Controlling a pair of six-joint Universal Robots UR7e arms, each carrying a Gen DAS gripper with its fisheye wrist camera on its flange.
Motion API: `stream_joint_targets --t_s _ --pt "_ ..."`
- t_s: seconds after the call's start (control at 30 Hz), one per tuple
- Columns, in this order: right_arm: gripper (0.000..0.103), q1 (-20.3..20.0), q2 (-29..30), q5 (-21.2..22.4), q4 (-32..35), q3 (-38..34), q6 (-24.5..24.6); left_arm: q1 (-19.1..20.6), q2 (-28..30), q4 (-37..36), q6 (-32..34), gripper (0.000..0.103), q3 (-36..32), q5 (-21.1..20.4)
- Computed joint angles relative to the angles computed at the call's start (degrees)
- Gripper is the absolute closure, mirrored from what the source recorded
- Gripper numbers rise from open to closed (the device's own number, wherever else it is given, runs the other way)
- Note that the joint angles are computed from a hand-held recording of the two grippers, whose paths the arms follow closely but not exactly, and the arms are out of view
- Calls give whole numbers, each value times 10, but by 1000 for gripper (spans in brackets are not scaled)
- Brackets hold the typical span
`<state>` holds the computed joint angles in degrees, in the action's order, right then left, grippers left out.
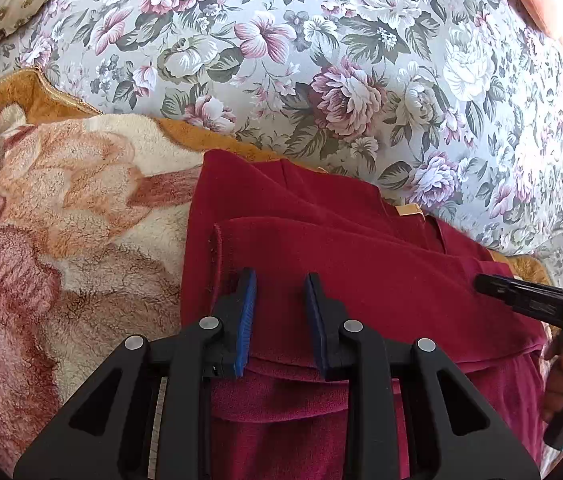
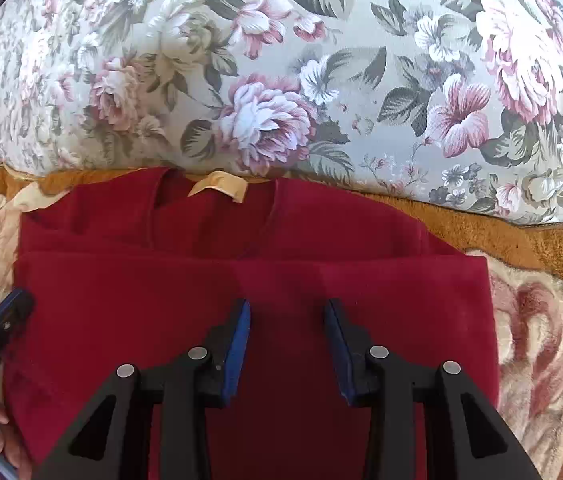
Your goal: Fold small clothes
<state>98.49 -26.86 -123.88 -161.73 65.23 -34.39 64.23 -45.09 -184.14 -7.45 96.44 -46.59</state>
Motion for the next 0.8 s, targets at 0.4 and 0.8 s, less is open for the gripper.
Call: stream_joint_targets --t_s 0.4,0.8 --pt "62 -58 -133 98 -202 226 -57 1 -1 -1 -2 79 1 -3" --pt "59 -54 -93 90 -238 198 -88 3 -11 29 24 21 -5 -77"
